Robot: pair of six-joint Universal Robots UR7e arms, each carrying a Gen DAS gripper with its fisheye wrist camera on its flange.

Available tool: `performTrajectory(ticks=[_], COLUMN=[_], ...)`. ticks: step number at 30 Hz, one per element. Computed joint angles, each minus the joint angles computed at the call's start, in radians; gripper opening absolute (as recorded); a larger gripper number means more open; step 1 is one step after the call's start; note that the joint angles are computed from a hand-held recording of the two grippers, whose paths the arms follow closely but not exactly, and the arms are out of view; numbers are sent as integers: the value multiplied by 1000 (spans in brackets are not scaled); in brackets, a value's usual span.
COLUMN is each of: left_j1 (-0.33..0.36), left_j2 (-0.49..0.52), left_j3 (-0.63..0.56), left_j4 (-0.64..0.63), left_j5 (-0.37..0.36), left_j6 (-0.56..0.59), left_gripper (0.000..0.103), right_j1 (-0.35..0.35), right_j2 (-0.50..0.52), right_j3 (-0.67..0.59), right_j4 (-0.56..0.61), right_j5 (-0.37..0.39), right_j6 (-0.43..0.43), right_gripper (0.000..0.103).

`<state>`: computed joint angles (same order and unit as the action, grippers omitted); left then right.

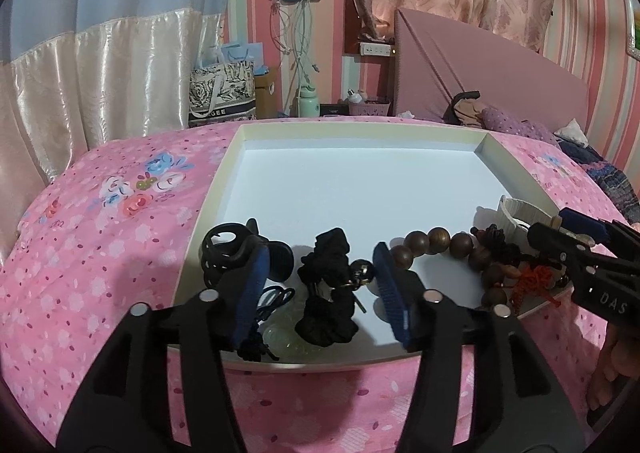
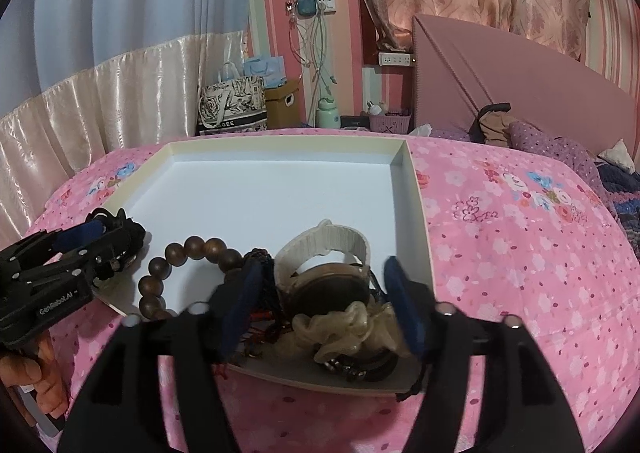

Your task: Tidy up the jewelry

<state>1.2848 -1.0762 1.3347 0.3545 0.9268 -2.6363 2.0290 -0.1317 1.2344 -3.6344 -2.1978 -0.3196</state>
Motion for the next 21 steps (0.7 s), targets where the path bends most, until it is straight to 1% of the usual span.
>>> performTrajectory(ticks=[2, 4, 5, 6, 8, 11, 13, 16, 18, 20, 21], left_j1=[1, 1, 1, 2, 2, 0, -2, -6, -12, -21, -27], left_j2=[0, -1, -6, -9, -21, -43, -58, -82, -99, -115, -122], left_j3=[-3, -2, 5, 7, 22, 52, 74, 110, 139, 168, 182], left_j4=[4, 2, -6, -9, -30, -75, -110, -165, -212, -259, -276], left_j5=[2, 3, 7, 11, 19, 21, 20, 16, 6, -14, -26], left_j6=[-5, -6, -5, -3, 2, 12, 20, 39, 58, 83, 94], left_gripper=[57, 64, 69, 72, 87, 96, 100, 100, 100, 100, 100], right_j1=[0, 0, 2, 3, 6, 11, 14, 20, 28, 40, 49], right_j2=[-1, -2, -1, 0, 3, 3, 3, 4, 14, 34, 52], right_j3=[4, 8, 9, 9, 10, 18, 26, 41, 36, 13, -15], right_j4=[-13, -21, -25, -35, -49, -63, -83, -121, -156, -193, -207], right_j5=[7, 11, 11, 11, 9, 10, 10, 9, -6, -39, -73], right_j6=[-5, -8, -10, -18, -27, -36, -44, -54, -80, -120, -150], right_gripper=[66, 69, 73, 76, 78, 83, 83, 85, 87, 88, 90])
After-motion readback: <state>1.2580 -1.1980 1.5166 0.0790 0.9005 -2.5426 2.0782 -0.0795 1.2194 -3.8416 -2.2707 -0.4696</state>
